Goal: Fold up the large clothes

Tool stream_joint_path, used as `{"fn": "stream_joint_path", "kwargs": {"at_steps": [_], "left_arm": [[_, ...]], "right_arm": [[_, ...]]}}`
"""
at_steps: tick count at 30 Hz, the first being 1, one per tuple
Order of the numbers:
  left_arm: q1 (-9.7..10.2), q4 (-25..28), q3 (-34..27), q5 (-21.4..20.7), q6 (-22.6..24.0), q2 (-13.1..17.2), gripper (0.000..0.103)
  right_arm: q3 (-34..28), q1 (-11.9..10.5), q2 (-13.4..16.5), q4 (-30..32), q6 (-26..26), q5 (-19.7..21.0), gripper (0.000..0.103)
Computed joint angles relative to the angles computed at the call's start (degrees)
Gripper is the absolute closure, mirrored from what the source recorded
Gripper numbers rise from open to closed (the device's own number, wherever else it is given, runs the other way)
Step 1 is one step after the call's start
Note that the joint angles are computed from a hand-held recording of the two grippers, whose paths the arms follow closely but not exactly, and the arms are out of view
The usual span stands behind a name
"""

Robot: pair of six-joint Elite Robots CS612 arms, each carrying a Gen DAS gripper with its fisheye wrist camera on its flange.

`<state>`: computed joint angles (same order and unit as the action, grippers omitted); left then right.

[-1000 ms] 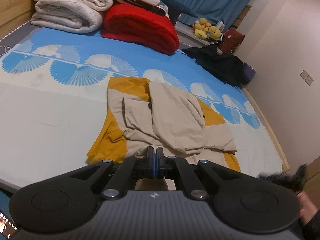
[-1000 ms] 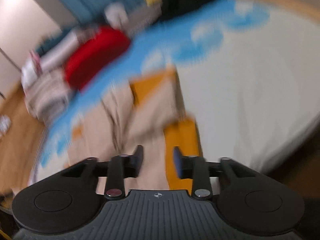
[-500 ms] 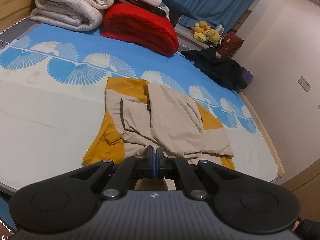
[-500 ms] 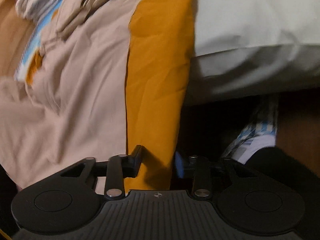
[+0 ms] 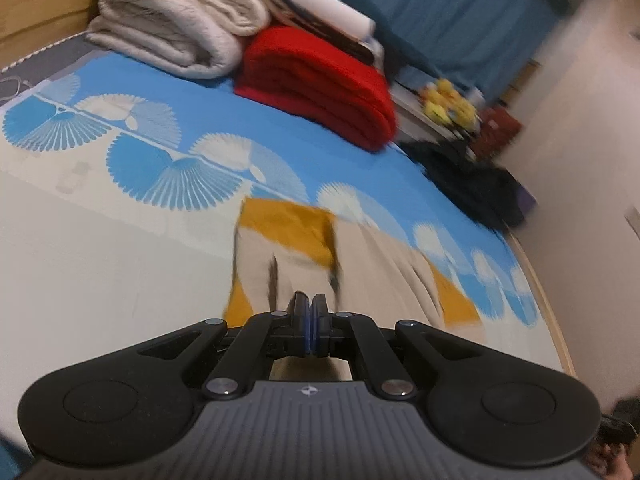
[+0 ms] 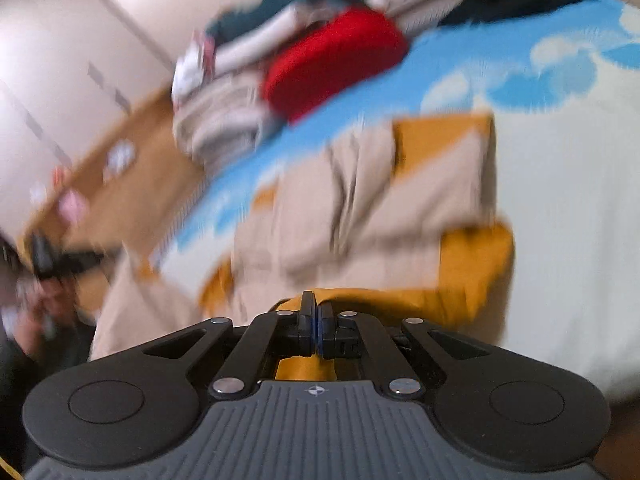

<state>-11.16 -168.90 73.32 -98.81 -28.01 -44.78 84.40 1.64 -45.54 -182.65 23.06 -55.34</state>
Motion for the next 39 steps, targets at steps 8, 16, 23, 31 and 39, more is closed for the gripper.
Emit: {"fn": "stream_joint_path", "kwargs": {"at_steps": [8,16,23,31,39], "left_arm": [[0.39,-7.0,-8.2,8.8,-16.5,8.5,0.045],[0.5,4.7,-10.0,9.3,-12.9,9.6,0.046],[0.28,14.6,-15.3,8.7,-10.5,13.0,0.045],[-0.08,19.8,-19.3,8.9,-6.8,15.4,0.089],[-1.76,6.0,-17.7,17.0,0.9,14.3,0.1]], "right_arm": [[-17.6,-0.1,8.4,7.0,19.9,-18.4,0.094],[-20.1,1.6,11.7,7.4,21.5,-26.7,0.077],[-23.8,2.6,13.0,17.9,5.8,-27.4,0.058],[-30.6,3.6,16.4,27.7,-1.1,-28.8,0.056],[-30.2,5.0,16.0,18.1,-9.8,-34.1,0.1]]}}
